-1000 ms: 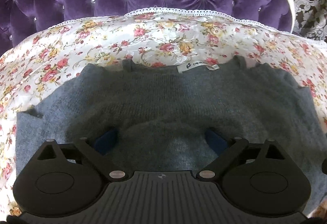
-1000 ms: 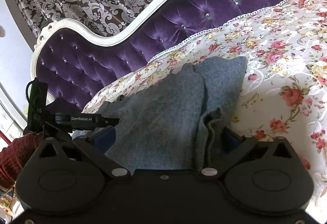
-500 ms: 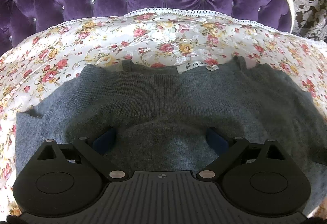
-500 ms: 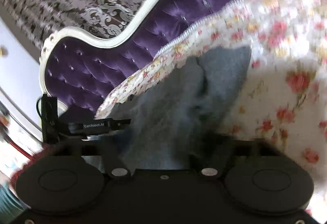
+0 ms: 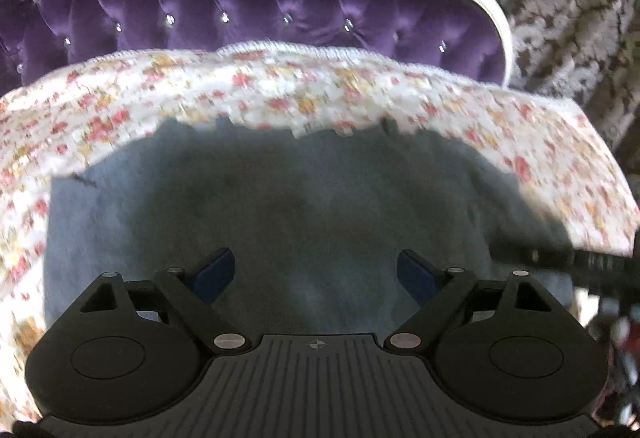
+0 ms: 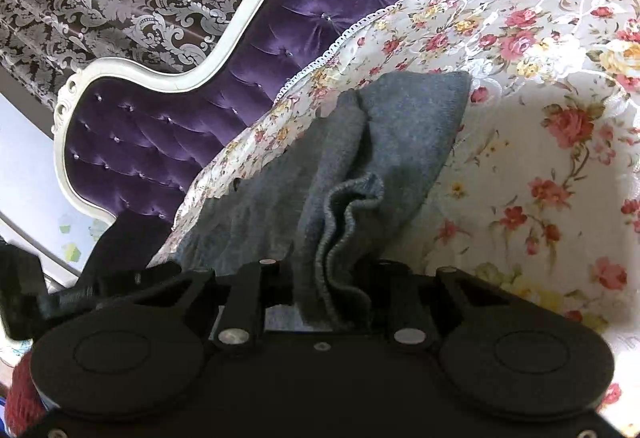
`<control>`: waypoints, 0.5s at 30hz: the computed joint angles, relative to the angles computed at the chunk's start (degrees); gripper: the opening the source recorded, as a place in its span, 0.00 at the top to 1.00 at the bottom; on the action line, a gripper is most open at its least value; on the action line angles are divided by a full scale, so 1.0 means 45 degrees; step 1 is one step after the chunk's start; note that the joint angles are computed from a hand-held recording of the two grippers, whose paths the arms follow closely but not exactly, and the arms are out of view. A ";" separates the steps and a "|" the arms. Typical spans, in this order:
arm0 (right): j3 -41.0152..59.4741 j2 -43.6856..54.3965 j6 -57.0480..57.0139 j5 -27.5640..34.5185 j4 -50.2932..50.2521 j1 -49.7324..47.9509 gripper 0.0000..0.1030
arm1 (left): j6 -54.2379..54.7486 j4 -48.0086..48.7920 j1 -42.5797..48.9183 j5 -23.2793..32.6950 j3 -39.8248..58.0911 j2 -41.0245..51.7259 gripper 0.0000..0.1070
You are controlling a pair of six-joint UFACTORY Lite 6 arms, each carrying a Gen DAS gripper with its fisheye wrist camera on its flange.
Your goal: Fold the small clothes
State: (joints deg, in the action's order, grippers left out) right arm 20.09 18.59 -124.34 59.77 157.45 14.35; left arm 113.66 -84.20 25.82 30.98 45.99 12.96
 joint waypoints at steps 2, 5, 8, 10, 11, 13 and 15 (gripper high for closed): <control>0.0035 -0.0259 0.0016 -0.0431 0.0212 0.0198 0.64 | 0.0958 -0.0836 -0.0211 -0.0448 -0.0177 0.0429 0.18; 0.0054 -0.0580 -0.0055 -0.0956 0.0439 0.0354 0.63 | 0.3274 -0.2848 -0.0398 -0.0696 -0.0277 0.1087 0.17; 0.0140 -0.0804 -0.0057 -0.1500 0.0671 0.0529 0.62 | 0.2783 -0.2154 -0.0057 -0.0251 -0.0288 0.0884 0.18; 0.0183 -0.0907 -0.0107 -0.1793 0.0816 0.0615 0.61 | 0.1906 -0.1333 0.0737 0.0674 -0.0536 0.0464 0.18; 0.0210 -0.0949 -0.0154 -0.1918 0.0930 0.0682 0.60 | 0.1734 -0.1055 0.1249 0.1157 -0.0713 0.0201 0.18; 0.0258 -0.1063 -0.0192 -0.2206 0.1108 0.0821 0.58 | 0.1947 -0.0789 0.2282 0.1917 -0.1164 -0.0360 0.18; 0.0338 -0.1199 -0.0300 -0.2603 0.1405 0.1015 0.58 | 0.1899 -0.0159 0.3359 0.2553 -0.1251 -0.0569 0.18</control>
State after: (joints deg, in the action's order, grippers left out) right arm 21.61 13.20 -125.69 48.05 163.77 18.92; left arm 122.21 -84.92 40.94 42.47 40.36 10.40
